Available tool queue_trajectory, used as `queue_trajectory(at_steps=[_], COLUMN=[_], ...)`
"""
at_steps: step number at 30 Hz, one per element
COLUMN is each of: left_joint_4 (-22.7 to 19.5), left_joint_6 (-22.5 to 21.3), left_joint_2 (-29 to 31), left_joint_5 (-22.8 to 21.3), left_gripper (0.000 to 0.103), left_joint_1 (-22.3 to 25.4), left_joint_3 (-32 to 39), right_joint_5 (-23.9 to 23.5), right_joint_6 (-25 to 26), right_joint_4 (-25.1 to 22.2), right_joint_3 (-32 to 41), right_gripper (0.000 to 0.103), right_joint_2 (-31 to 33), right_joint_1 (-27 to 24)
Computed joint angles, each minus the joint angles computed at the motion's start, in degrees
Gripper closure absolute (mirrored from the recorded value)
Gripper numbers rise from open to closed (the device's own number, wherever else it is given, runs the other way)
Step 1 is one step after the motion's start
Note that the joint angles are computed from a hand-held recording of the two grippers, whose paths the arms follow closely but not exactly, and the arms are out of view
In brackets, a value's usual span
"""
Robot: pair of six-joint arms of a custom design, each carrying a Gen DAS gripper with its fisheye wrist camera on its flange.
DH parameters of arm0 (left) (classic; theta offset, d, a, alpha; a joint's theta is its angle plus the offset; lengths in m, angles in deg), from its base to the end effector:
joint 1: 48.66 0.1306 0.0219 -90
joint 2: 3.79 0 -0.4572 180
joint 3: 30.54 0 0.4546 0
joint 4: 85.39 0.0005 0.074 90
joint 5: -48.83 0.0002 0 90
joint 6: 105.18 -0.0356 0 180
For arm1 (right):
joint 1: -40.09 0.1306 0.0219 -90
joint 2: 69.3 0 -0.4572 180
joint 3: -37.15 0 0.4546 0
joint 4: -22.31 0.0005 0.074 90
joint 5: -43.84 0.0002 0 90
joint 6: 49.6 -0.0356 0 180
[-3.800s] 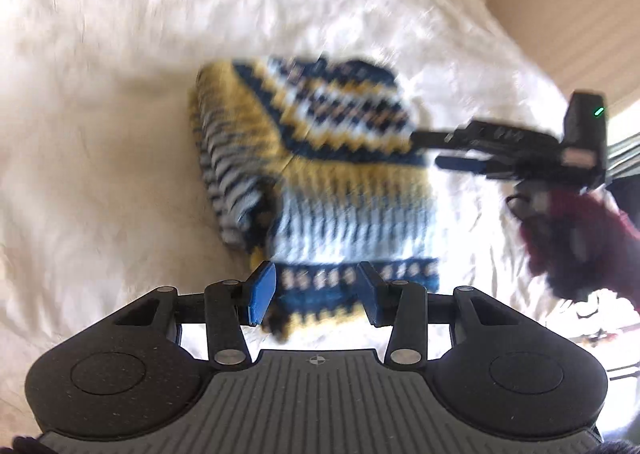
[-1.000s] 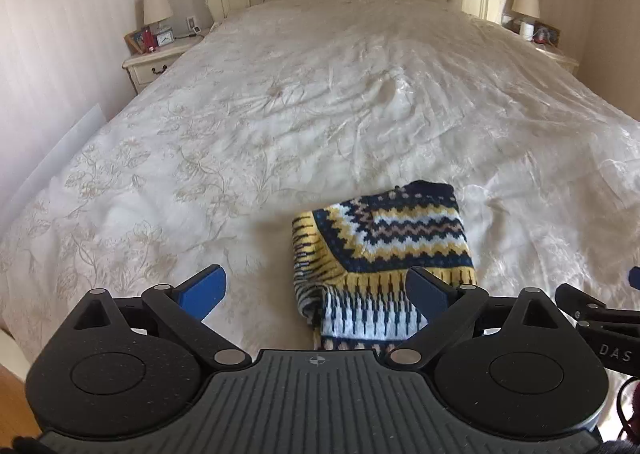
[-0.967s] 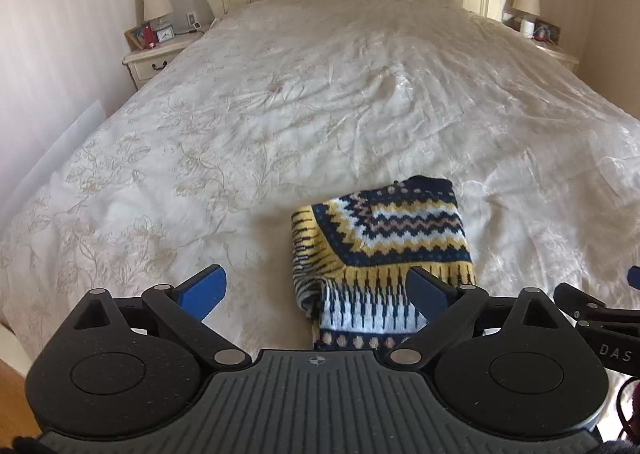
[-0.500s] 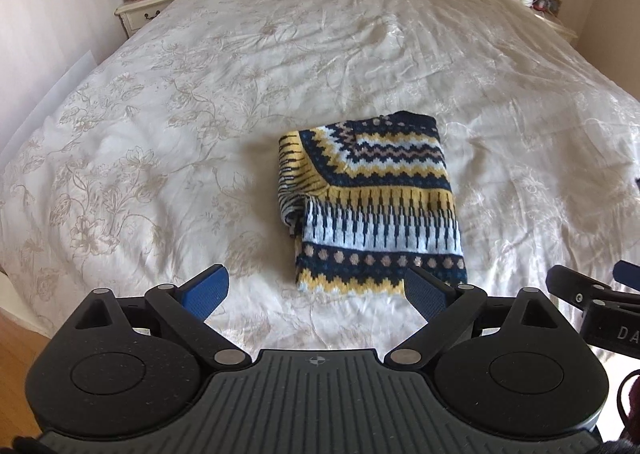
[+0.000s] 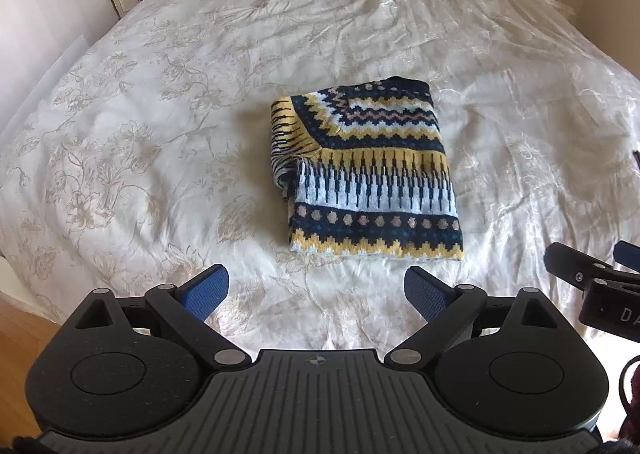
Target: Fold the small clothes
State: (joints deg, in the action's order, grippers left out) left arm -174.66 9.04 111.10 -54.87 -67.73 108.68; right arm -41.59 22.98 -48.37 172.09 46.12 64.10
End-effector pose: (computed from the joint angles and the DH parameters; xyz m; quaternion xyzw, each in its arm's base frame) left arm 0.6399 -0.2128 0.6342 -0.0694 0.9671 0.0288 0.2432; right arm 0.6546 0.2879 0.6100 -0.0409 0.9416 0.0823 0.3240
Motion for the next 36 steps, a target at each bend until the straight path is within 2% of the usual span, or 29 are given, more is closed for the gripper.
queue_trajectory(at_steps=[22,36], left_joint_4=[-2.0,-2.4], left_joint_6=[0.5,-0.6], left_joint_2=[-0.3,-0.5], left_joint_5=[0.3,0.8], left_gripper=[0.007,0.007], left_joint_1=[0.8,1.6], left_joint_3=[-1.1,-2.3], right_joint_5=[0.4,2.7], right_joint_6=[-0.7,-1.8], right_joint_4=[-2.4,-9.6], right_joint_3=[0.8,6.0], right_gripper=[0.001,0.001], right_joint_2=[1.1,4.7], right_joint_1=[0.7,1.5])
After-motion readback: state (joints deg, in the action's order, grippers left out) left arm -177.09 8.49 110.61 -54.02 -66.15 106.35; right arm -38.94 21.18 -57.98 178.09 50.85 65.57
